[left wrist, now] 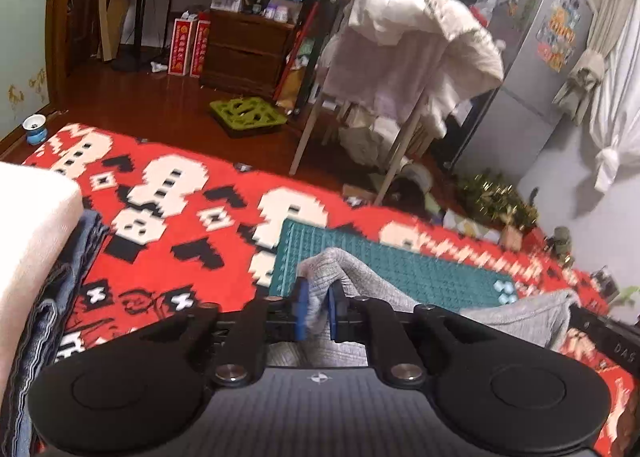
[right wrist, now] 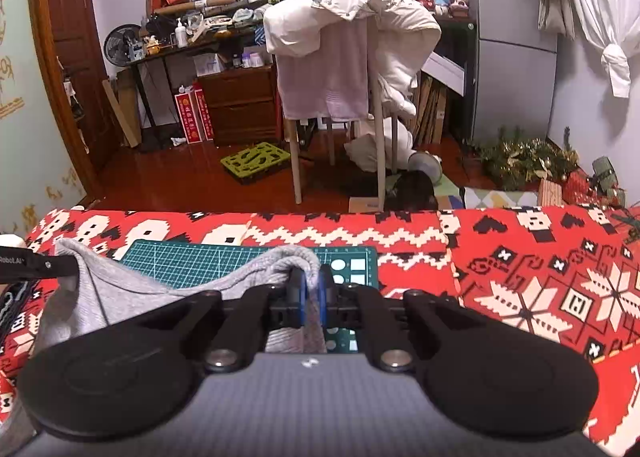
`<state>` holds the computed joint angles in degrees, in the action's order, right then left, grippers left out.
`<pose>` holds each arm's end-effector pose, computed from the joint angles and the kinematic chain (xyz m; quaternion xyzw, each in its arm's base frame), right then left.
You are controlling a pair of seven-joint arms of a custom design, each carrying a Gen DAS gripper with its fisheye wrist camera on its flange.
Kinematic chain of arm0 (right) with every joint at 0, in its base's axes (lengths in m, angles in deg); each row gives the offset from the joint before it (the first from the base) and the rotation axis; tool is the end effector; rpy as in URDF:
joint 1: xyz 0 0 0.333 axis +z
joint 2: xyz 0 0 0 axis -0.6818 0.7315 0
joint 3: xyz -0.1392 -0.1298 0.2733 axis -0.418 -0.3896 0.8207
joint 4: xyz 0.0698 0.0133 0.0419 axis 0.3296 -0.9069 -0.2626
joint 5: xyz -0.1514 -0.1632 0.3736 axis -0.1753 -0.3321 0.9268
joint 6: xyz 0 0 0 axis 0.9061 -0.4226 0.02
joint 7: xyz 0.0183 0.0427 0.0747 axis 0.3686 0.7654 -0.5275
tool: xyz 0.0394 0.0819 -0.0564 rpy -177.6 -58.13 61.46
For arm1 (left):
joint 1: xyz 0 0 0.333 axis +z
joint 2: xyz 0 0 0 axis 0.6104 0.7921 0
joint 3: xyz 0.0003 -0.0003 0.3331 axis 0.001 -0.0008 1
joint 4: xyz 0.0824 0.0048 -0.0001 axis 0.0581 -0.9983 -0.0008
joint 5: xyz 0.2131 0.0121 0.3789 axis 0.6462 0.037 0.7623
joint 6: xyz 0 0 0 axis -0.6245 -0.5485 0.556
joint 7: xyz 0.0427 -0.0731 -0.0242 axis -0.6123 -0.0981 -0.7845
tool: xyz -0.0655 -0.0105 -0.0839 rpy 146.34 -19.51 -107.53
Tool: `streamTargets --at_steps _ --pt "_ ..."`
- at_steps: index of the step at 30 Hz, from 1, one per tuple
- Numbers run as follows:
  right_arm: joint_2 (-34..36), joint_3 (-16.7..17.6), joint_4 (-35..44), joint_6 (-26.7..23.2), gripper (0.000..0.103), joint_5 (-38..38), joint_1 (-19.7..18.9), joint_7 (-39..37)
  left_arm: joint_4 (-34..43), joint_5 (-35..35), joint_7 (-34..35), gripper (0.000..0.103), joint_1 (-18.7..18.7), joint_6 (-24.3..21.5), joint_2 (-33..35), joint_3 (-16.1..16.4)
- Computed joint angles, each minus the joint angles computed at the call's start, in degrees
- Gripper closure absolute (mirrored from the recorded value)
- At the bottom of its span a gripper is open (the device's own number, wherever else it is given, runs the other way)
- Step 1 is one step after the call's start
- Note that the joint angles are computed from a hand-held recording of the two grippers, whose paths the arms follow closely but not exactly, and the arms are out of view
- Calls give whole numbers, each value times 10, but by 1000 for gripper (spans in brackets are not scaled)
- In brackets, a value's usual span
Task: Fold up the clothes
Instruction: 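Lower the held sweater back toward the green mat with both grippers, then open both grippers and release the sweater flat on the mat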
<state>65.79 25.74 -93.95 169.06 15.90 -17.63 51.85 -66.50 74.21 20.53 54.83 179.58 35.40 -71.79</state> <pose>0.6474 0.1647 0.2912 -0.5566 0.6895 -0.3171 0.3378 0.7122 -0.1439 0.3052 -0.6098 0.6787 -0.3800 0.1520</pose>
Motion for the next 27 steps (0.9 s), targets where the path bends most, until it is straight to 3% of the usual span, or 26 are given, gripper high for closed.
streamTargets --at_steps 2,3,5,8,10,13,17,22,25,27 --pt "10 -2 8 -1 87 0 2 -4 0 -3 -10 69 -28 -8 -8 31" --pt "12 -6 11 -7 78 11 5 -11 -1 -4 -10 65 -31 -12 -10 34" --pt "13 -4 11 -13 72 13 2 -4 -7 -8 -7 53 -28 -15 -15 31" --pt "3 -6 -1 -10 57 21 7 -1 -25 -14 -21 36 -60 -14 -42 68" --pt "-13 3 -23 1 42 14 3 9 -42 -16 -26 33 -67 -13 -60 77" --pt "-47 30 -70 16 27 -23 -16 54 -77 -20 -29 27 -62 -14 -92 72" --pt "-95 42 -130 12 21 -42 -13 84 -143 -25 8 26 0 -18 -136 6" --pt "-137 47 -180 3 9 -8 18 68 -223 -53 37 23 63 -5 -182 -67" --pt "-150 53 -202 9 1 28 37 50 -249 -46 21 22 32 20 -194 -37" --pt "-154 61 -214 20 1 47 44 40 -250 -38 1 20 -23 30 -191 18"
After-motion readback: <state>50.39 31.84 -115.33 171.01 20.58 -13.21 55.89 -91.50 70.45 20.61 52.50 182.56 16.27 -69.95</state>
